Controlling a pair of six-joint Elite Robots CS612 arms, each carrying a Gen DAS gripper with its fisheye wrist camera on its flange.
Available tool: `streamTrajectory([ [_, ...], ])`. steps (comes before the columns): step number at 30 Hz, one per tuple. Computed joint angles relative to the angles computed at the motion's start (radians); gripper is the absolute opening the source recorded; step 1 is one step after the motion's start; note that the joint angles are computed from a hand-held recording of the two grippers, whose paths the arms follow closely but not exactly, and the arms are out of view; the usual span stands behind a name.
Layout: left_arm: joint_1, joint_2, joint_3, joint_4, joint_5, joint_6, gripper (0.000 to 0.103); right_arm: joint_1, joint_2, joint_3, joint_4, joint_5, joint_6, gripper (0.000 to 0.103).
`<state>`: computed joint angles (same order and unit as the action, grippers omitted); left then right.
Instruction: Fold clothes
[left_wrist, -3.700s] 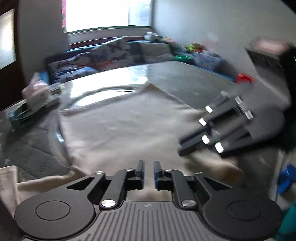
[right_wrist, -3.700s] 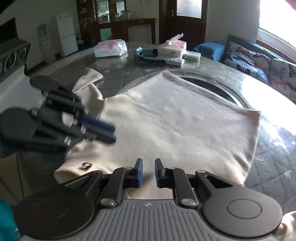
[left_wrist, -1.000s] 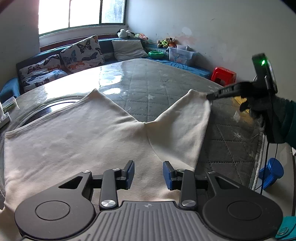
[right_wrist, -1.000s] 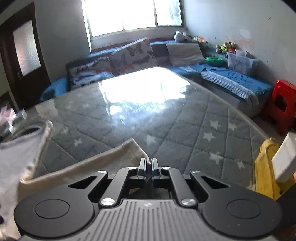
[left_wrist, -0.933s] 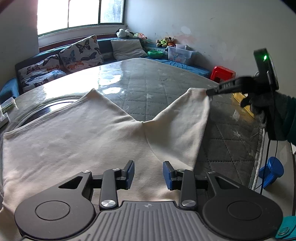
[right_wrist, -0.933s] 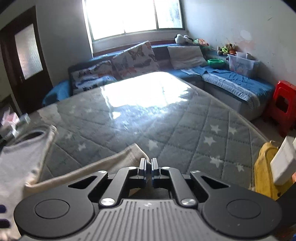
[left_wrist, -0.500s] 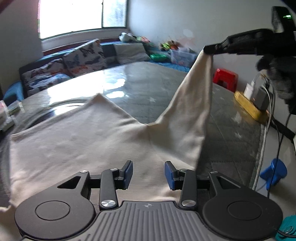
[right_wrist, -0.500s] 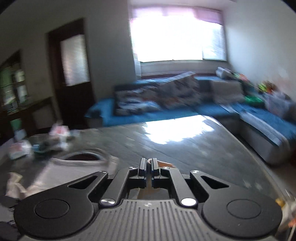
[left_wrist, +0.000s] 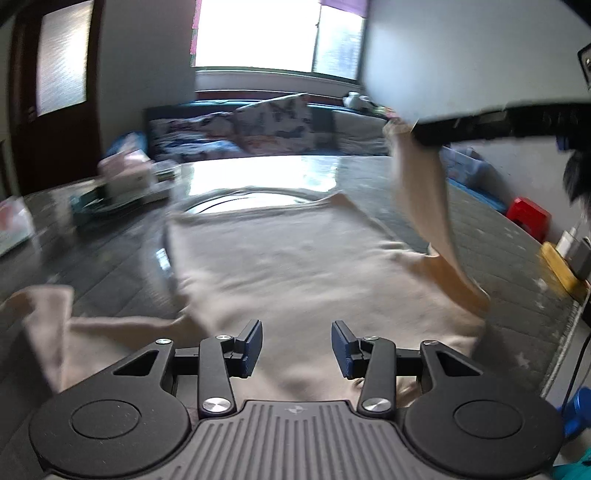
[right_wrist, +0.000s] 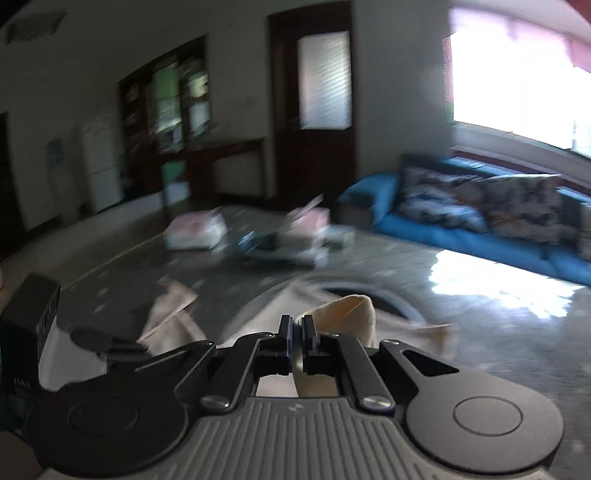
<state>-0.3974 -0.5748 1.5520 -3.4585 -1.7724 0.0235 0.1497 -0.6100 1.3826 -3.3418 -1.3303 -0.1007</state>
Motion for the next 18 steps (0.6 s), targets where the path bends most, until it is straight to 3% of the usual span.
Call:
streamTrajectory([
  [6,0.01,-0.008,0.029,-0.009,0.017,-0.025,0.045,0.022,0.048,-0.065,0.154,0.115,-0.047,0.006],
  [10,0.013,-0.014,0.039,-0.024,0.015,-0.032,0.045,0.017,0.044,-0.056,0.169,0.145,-0.072,0.009],
  [13,0.012,-0.017,0.041,-0.041,0.013,-0.026,0.045,0.0,0.023,-0.025,0.161,0.124,-0.074,0.011],
  [18,0.007,-0.019,0.038,-0.038,-0.003,-0.009,0.043,-0.025,-0.008,0.024,0.199,-0.014,-0.113,0.011],
])
